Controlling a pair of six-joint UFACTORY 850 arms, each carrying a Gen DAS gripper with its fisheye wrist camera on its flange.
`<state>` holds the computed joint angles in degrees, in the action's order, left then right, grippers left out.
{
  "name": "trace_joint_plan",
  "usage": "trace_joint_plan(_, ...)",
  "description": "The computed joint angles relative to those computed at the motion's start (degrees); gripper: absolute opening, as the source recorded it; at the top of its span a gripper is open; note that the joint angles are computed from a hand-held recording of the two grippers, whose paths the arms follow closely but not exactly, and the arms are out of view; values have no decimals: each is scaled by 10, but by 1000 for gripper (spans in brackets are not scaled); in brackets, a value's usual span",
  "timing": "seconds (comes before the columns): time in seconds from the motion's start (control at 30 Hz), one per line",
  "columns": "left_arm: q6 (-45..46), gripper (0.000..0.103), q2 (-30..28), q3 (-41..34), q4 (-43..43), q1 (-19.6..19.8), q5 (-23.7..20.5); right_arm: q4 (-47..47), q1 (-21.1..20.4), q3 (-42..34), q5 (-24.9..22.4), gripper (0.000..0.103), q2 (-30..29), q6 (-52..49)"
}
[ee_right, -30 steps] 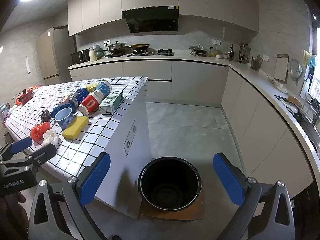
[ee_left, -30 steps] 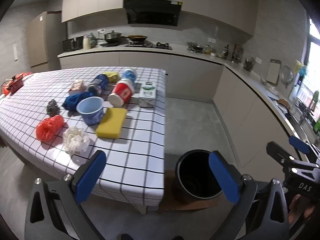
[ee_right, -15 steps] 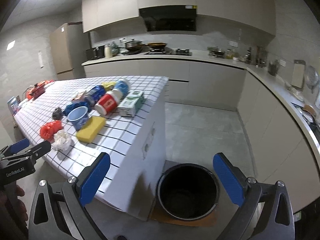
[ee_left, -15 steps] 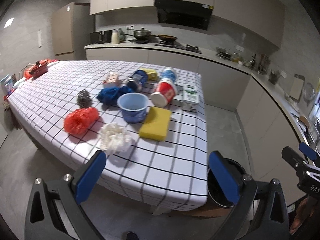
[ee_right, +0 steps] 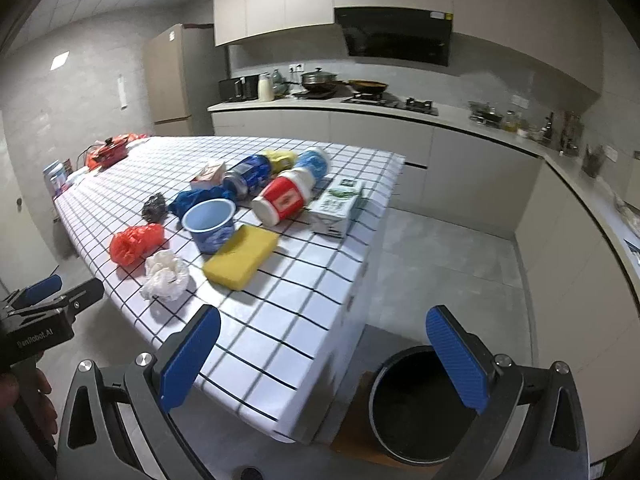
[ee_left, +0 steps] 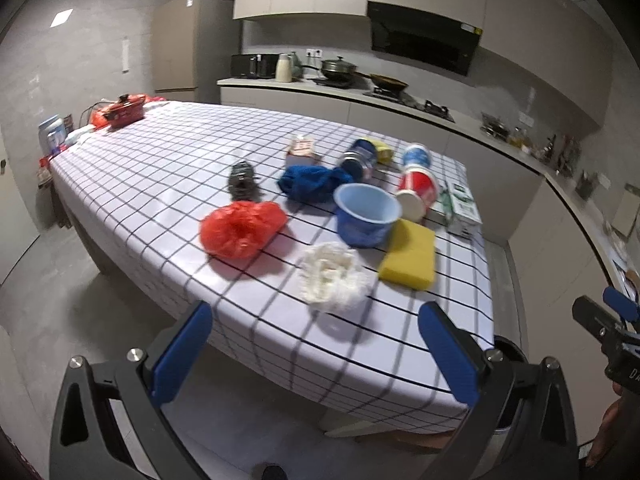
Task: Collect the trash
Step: 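Move both tools toward the red bag and white tissue on the table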
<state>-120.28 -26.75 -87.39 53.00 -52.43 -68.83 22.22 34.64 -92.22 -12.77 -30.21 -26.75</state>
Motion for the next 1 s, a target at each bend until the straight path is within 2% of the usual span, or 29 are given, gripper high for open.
trace_joint_plan(0.27,-20,100,51,84,-9,14,35,-32,28,-54,-19,102,-49,36)
trace_joint_plan(0.33,-30,99,65,107,-9,17,46,-21,33,-71,-31,95,-61,30)
trace_joint_plan(0.63,-35,99,106,181,-8,32,67,-20,70,-153,-84,79,-129,41)
trace_joint_plan(0.7,-37,99,112,195,-4,37,72,-19,80,-171,-92,78,-146,44)
trace_joint_plan(0.77,-45,99,121,213,1,45,89,-17,90,-187,-99,74,-162,43)
trace_joint_plan(0.87,-50,99,130,231,7,53,107,-31,106,-229,-124,62,-197,56)
trace_joint_plan(1.0,-51,99,138,249,20,64,131,-64,121,-298,-155,58,-249,93)
